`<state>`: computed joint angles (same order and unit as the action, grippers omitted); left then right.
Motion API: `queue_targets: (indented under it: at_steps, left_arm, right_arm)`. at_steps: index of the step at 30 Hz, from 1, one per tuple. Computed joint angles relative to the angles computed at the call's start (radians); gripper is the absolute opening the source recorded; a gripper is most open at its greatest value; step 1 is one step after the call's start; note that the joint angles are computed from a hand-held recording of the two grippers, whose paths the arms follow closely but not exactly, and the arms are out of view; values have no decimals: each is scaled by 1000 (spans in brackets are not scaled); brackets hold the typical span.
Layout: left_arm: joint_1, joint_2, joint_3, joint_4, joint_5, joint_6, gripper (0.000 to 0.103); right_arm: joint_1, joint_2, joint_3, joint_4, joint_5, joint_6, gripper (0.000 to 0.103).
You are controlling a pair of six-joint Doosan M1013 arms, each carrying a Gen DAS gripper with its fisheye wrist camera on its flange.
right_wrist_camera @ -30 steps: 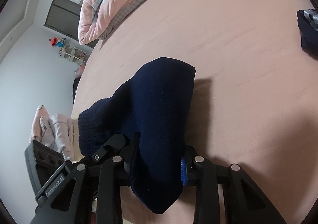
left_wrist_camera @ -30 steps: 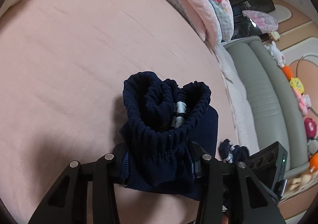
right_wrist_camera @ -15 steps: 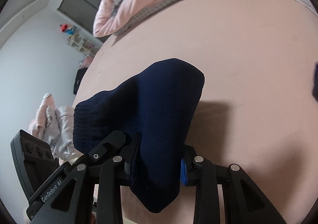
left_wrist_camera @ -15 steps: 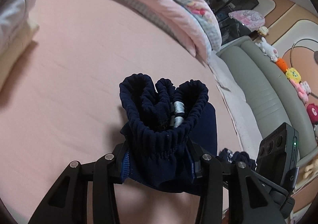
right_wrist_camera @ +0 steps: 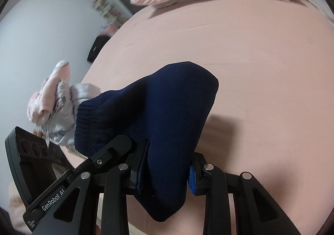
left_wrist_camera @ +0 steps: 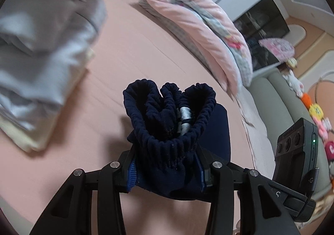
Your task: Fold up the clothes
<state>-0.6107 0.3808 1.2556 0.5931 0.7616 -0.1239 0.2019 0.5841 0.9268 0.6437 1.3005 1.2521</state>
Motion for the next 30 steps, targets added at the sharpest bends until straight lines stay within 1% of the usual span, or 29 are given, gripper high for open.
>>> queue_targets:
  at_steps: [2,5,8,11,13,17,21,23,26,28,30]
  left_arm:
    - [1,-8,6,31,23,-26,41]
    - [2,-18,16,51,51,-31,41]
    - [7,-19,26,46,59,-39,41]
    - [8,-18,30,45,79,-50,40]
    - [5,-20,36,46,96,-62,40]
    - [6,-20,45,57,101,-82,40]
    - [11,-12,47,54,84,-103,40]
    - [11,-7,43,52,83,-105,40]
    - [11,6,26,44,98,-86,40]
    - [7,6,26,24,118,-80,42]
    - [5,13,11,-7,160,-69,45]
  right_arm:
    - [13,20,-39,-5,29,-10,31]
    - [29,29,-61,-8,34,-42,31]
    - [36,26,-46,5,19,-46,31]
    - [40,34,-42,11,29,-18,31]
    - [41,30,-25,21,23,-19,31]
    - [40,23,6,38,-2,-32,31]
    - [34,32,4,39,1,6,31]
    - [24,19,28,36,-7,4,31]
    - [16,11,43,35,-13,-6,31]
    - [14,8,51,36,-18,-16,31]
    - [16,8,54,32,-31,-30,31]
